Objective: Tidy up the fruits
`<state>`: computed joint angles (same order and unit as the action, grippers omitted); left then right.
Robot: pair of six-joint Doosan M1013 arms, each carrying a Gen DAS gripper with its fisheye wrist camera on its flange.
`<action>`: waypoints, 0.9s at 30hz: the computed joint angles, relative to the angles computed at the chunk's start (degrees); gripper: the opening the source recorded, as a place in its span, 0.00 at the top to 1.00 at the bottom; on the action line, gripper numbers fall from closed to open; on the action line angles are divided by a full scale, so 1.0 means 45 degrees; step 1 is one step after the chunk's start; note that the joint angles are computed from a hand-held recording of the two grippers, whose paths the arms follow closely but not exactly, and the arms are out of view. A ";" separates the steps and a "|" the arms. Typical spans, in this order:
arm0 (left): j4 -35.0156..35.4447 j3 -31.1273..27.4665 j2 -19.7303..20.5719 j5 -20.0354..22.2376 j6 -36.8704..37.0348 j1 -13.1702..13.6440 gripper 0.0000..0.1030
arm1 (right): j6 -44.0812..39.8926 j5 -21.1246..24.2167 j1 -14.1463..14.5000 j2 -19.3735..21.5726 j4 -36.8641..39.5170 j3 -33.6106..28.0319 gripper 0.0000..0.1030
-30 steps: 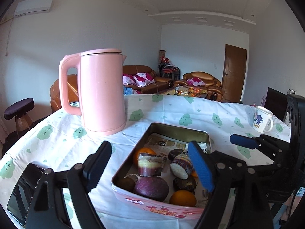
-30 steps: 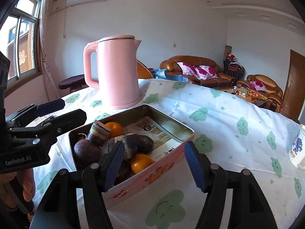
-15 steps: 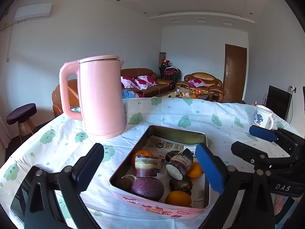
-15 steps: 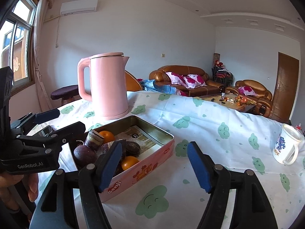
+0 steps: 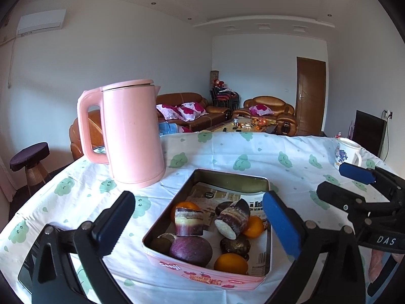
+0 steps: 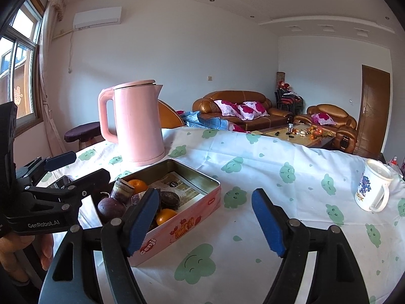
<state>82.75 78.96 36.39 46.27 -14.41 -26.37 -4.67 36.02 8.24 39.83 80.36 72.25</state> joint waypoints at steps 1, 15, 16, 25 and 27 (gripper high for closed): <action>0.0005 -0.0004 -0.0003 0.0003 0.0008 -0.0005 0.00 | -0.0014 -0.0052 -0.0004 -0.0009 0.0036 0.0021 0.25; 0.0069 -0.0025 -0.0019 -0.0009 0.0106 -0.0031 0.00 | -0.0837 -0.1485 0.0062 -0.0205 0.1247 0.0497 0.16; 0.0071 -0.0036 -0.0016 -0.0006 0.0129 -0.0039 0.00 | -0.0729 -0.1570 0.0065 -0.0192 0.1166 0.0479 0.16; 0.0169 -0.0070 0.0007 0.0071 0.0198 -0.0102 0.00 | -0.0276 -0.1856 0.0058 -0.0125 0.1123 0.0463 0.11; 0.0205 -0.0078 0.0010 0.0136 0.0170 -0.0121 0.00 | -0.0480 -0.1800 0.0034 -0.0140 0.1416 0.0509 0.10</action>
<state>83.67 78.61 36.43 46.88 -13.65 -26.91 -6.83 27.91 8.40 39.20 86.73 74.54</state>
